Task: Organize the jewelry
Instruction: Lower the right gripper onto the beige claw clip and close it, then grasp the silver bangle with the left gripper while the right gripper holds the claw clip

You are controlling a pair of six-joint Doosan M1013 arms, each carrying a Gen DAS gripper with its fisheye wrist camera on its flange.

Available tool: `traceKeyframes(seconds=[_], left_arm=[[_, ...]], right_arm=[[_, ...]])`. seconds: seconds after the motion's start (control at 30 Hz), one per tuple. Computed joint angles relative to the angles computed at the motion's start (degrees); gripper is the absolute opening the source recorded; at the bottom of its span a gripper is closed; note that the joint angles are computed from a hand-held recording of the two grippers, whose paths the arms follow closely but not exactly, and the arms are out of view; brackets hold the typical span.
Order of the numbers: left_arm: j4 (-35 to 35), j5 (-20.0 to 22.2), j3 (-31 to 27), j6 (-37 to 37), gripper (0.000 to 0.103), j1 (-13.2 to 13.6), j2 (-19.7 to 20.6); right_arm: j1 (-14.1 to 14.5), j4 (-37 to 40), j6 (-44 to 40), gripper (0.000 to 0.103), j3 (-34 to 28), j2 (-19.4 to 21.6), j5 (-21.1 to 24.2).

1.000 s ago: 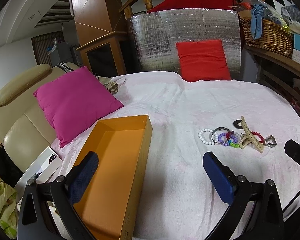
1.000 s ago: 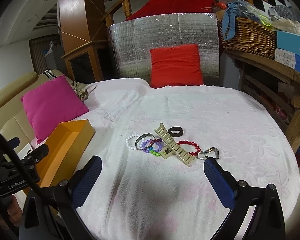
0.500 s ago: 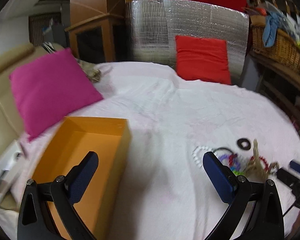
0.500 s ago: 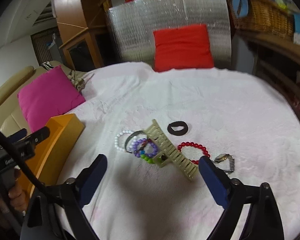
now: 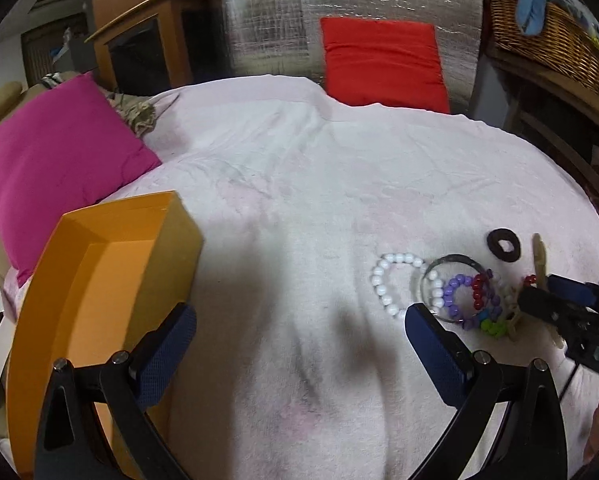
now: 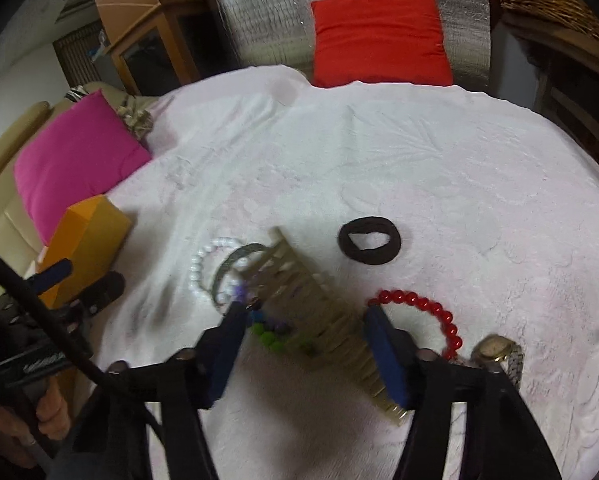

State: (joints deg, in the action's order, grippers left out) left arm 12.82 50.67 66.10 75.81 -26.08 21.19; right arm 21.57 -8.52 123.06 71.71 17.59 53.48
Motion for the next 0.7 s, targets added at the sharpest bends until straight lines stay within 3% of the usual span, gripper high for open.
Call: traceKeyframes(seconds=[0.1,0.4,0.7], left_arm=[[-2.25,-0.36,-0.11,1.96,0.103,0.11,0.12],[-1.67,-1.10,1.03,4.24,0.103,-1.83,-0.48],[-1.93,-0.99,0.41,6.29,0.103,-4.32,0.32]], right_arm=[[-0.85,1.50,0.85,0.042,0.80,-0.46,-1.42],[-5.19,11.91,3.78,0.025,6.62,-4.80,-9.33],[-9.38,27.11,0.84,0.021,13.39,-9.13,-17.19]])
